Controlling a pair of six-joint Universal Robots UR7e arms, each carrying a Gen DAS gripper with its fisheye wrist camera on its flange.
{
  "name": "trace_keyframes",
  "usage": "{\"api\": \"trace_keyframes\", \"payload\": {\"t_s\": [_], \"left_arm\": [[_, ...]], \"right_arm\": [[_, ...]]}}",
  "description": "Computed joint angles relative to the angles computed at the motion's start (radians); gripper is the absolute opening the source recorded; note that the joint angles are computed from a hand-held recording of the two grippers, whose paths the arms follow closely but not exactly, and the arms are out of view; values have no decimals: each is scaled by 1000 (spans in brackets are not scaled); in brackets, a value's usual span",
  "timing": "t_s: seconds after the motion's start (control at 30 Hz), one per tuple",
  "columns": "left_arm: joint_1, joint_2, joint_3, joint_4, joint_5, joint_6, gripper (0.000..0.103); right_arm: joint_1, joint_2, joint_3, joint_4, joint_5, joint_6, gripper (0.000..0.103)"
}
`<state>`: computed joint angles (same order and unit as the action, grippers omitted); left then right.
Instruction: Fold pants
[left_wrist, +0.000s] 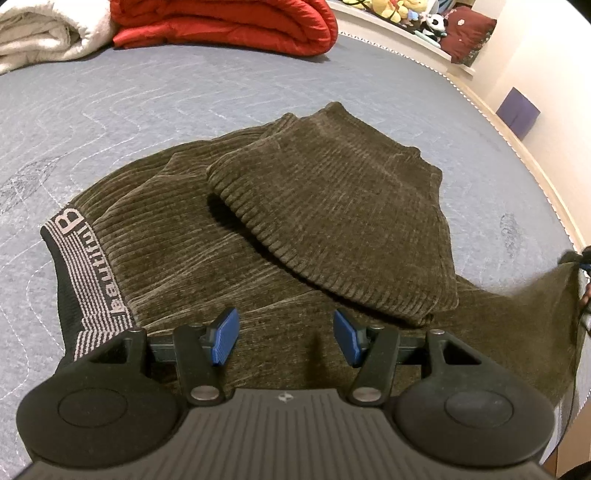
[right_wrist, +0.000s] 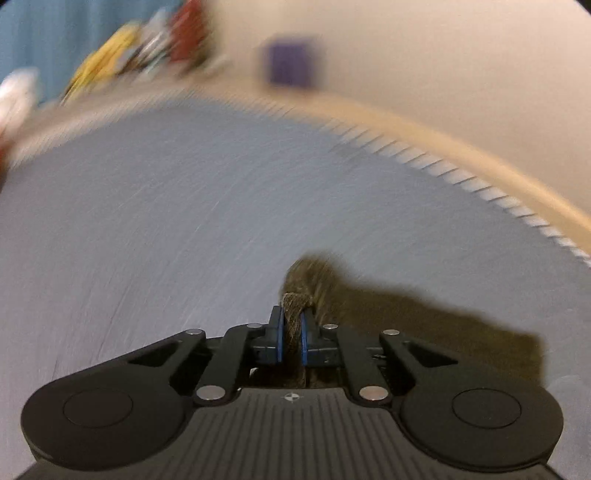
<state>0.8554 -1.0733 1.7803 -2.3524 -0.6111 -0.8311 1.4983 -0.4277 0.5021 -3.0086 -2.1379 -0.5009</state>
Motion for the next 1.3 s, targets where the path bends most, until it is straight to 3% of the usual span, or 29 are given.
{"api": "trace_keyframes", "payload": {"t_s": [0.07, 0.13, 0.2, 0.23, 0.27, 0.33, 0.4, 0.53, 0.6, 0.67, 0.7, 0.73, 0.77, 0.9, 0.97, 1.0, 1.07, 1.13, 1.23, 1.3], "left_arm": [[-1, -2, 5, -7, -3, 7, 62], [-1, -2, 7, -6, -7, 9, 62], [0, -2, 8, -10, -11, 9, 62], [-1, -2, 9, -18, -12, 14, 62], [-3, -1, 11, -26, -10, 20, 62], [-6, 1, 14, -40, -9, 34, 62], [-7, 3, 18, -52, -13, 45, 63], [-5, 7, 20, -51, -9, 57, 63], [-2, 7, 21, -44, -5, 53, 63], [-1, 7, 22, -35, 0, 47, 63], [-2, 7, 23, -31, 3, 45, 63], [-2, 7, 24, -28, 4, 44, 63], [-3, 6, 26, -25, 6, 43, 63], [-7, 1, 32, -21, 12, 39, 63], [-9, -3, 35, -23, 14, 36, 63], [-10, -4, 36, -23, 14, 37, 63], [-11, -6, 37, -26, 13, 42, 63], [-13, -8, 40, -32, 10, 52, 63], [-13, -9, 42, -35, 11, 57, 63], [-13, -11, 43, -32, 12, 51, 63]], "right_arm": [[-23, 2, -66, 65, -5, 141, 16], [-57, -75, -1, 228, 66, 305, 19], [-81, -130, 70, 239, 105, 332, 35], [-89, -155, 109, 206, 119, 319, 55], [-97, -180, 150, 157, 136, 298, 65], [-114, -229, 221, 69, 160, 261, 66], [-135, -273, 271, 20, 150, 277, 66], [-183, -351, 355, 36, 123, 360, 66], [-211, -391, 390, 116, 160, 383, 66], [-231, -417, 418, 185, 224, 385, 65], [-229, -420, 432, 163, 217, 333, 61], [-225, -419, 437, 157, 207, 286, 32], [-230, -425, 437, 185, 238, 280, 16], [-224, -450, 472, 166, 264, 243, 13], [-215, -456, 487, 102, 241, 239, 8], [-207, -455, 484, 47, 190, 256, 5], [-180, -415, 435, -100, -2, 269, 0], [-183, -418, 420, -98, -89, 319, 0], [-228, -503, 503, 100, 13, 498, 4], [-256, -533, 531, 171, 139, 578, 8]]}}
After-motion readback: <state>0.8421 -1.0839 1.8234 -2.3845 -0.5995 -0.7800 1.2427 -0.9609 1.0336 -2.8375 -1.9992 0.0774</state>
